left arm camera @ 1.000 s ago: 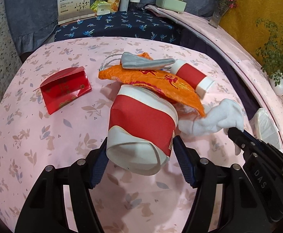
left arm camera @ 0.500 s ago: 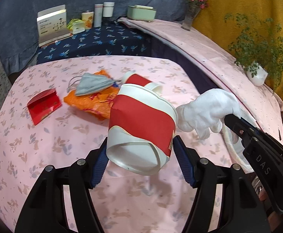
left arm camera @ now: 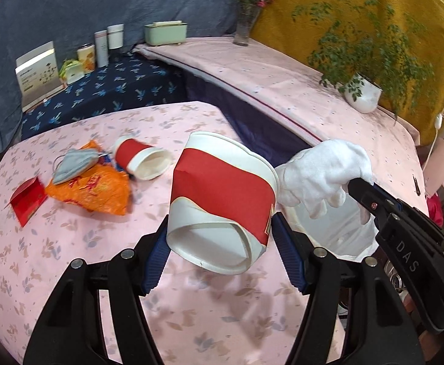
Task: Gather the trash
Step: 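Carry the cup with the left gripper while the right carries the glove over the bin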
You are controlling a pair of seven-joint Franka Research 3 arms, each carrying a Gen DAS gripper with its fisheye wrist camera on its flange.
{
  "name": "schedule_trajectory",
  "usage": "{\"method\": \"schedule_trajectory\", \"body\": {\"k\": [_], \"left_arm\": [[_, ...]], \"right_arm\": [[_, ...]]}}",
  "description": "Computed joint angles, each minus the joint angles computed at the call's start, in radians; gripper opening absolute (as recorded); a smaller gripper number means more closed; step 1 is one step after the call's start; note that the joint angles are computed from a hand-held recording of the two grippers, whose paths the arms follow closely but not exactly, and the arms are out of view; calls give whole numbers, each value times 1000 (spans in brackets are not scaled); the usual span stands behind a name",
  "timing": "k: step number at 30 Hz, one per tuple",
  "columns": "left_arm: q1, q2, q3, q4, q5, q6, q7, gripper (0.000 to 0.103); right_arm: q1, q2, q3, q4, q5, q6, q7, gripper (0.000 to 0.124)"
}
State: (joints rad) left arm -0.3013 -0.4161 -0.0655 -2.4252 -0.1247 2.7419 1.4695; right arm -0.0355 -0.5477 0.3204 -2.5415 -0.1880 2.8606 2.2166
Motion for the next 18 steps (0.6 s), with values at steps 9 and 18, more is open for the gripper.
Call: {"method": "schedule_trajectory", "body": {"k": [9, 18], "left_arm": [[-48, 69, -39, 77, -14, -2, 22, 62], [-78, 146, -80, 149, -33, 2, 50, 62]], "right_arm": [[-50, -84, -45, -68, 22, -11, -10, 6], [-104, -121, -69, -109, 50, -11, -36, 6]]}}
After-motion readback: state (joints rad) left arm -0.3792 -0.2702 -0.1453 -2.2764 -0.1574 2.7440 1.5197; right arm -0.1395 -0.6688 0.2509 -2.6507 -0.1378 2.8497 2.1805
